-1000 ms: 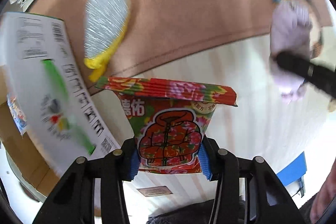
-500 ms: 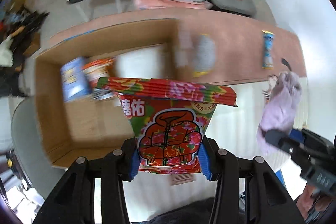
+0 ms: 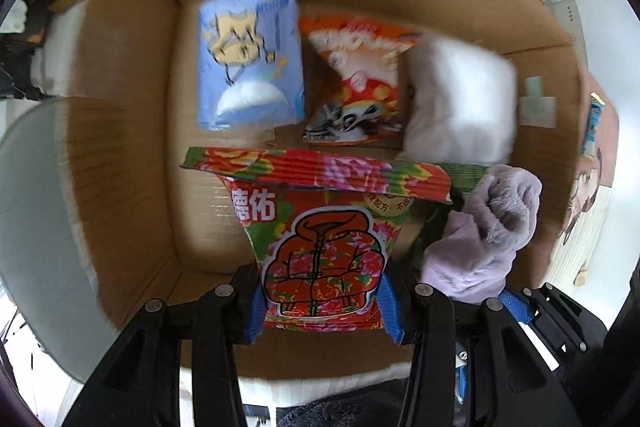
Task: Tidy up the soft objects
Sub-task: 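Lower the red bag and lavender cloth into the box and open both tools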
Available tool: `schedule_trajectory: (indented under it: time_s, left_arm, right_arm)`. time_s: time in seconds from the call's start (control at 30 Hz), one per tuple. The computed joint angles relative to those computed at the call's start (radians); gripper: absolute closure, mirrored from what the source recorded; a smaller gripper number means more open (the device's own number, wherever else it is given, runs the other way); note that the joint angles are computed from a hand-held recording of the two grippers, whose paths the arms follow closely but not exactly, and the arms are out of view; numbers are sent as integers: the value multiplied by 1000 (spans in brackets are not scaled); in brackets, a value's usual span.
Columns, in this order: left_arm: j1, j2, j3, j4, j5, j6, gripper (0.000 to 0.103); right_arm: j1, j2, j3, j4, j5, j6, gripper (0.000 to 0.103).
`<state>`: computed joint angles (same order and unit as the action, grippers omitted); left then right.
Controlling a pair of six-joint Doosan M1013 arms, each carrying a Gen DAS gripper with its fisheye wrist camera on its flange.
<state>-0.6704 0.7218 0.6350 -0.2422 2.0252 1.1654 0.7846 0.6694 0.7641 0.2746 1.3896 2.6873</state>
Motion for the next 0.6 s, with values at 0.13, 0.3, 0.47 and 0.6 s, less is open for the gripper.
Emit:
schedule_trajectory:
  time_s: [0.13,0.3,0.47,0.6]
  left_arm:
    - [9,10,37,-39,6,2,60]
    - [17,21,53,-77,24,-1,59]
    - [24,24,20,-76,29,-7,53]
    - [14,17,-22,-21,34,25,46]
  right_arm:
    - [-1,43,-39,12,51,15,63]
    - [-9,63,-46,48,62,25,61]
    - [-14,91,-105,24,116,39,36]
    - [-17,87,-123,7,144,56,36]
